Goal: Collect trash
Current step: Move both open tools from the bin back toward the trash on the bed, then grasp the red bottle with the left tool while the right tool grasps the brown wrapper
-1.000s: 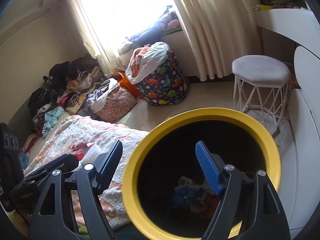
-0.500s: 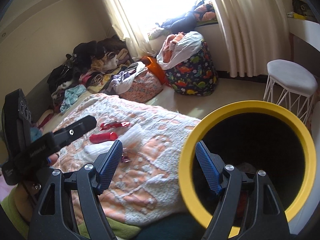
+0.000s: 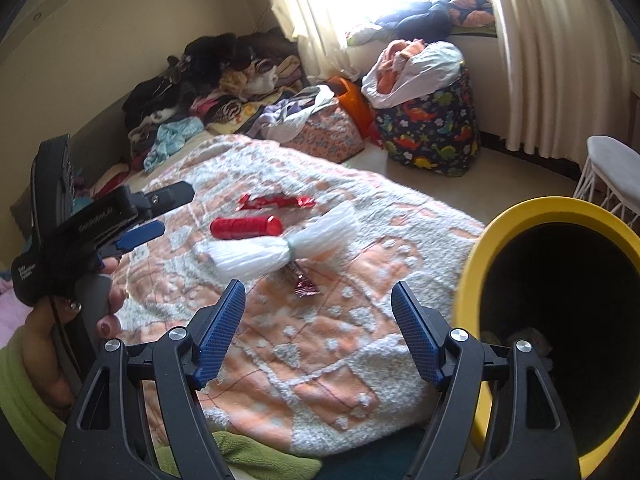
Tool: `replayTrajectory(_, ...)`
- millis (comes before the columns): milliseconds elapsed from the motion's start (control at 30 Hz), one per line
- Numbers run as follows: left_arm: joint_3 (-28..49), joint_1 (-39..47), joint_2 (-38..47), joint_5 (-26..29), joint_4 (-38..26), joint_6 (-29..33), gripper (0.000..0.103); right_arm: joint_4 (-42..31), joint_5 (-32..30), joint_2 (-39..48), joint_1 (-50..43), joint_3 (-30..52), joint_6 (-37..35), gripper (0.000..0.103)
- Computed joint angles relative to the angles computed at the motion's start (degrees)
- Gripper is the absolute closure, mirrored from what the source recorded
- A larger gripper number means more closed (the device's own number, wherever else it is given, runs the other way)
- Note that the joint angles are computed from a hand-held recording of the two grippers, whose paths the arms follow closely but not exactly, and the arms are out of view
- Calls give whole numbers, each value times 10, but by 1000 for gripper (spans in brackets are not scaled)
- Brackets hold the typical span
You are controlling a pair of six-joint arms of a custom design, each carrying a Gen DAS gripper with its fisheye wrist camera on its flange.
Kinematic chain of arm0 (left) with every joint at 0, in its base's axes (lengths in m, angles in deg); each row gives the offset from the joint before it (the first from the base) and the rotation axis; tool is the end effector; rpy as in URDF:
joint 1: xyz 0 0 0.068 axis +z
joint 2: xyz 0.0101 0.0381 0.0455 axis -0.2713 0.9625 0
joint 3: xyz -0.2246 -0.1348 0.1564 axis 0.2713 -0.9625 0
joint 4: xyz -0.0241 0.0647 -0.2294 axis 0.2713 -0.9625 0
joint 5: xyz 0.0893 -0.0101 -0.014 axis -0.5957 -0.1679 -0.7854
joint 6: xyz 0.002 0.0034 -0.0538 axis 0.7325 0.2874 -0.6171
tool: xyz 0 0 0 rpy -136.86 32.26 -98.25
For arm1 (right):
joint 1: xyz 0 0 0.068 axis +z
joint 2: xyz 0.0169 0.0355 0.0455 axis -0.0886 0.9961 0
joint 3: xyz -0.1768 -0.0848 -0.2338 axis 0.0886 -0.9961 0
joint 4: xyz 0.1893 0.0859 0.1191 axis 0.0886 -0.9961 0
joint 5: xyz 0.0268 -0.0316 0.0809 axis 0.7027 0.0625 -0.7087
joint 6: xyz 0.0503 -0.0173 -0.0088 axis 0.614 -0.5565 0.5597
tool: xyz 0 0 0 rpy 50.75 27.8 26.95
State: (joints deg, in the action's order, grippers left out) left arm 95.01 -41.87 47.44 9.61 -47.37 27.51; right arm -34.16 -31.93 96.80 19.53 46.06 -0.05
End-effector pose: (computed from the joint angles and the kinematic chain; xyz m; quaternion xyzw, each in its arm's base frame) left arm 0.1926 -0.0981 0.1790 0.0419 0.8973 -0.2196 0.3807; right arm 0.1012 0.0425 0.1766 0.0195 0.9054 0.1352 0.4020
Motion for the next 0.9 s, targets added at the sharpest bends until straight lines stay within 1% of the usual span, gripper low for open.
replayTrajectory(133, -5, 40, 39, 39, 24, -1, 11, 92, 28, 106, 55, -10, 8, 32)
replayTrajectory(300, 2, 69, 110, 76, 61, -15, 11, 174, 24, 209, 55, -11, -1, 36)
replayTrajectory(467, 22, 91, 169, 130, 77, -42, 12, 225, 17, 284, 40, -3, -21, 39)
replayTrajectory(567, 29, 92, 192, 156, 88, -61, 18, 256, 5, 322, 25, -2, -35, 40)
replayTrajectory(633, 38, 92, 210, 171, 95, -74, 19, 276, -3, 349, 16, 0, -41, 42)
replayTrajectory(733, 52, 90, 228, 181, 99, -89, 22, 299, -16, 393, 8, 10, -53, 42)
replayTrajectory(800, 63, 91, 241, 186, 101, -102, 22, 305, -14, 415, 13, 16, -60, 42)
replayTrajectory(900, 79, 96, 260, 194, 101, -114, 23, 318, -7, 450, 18, 30, -72, 45)
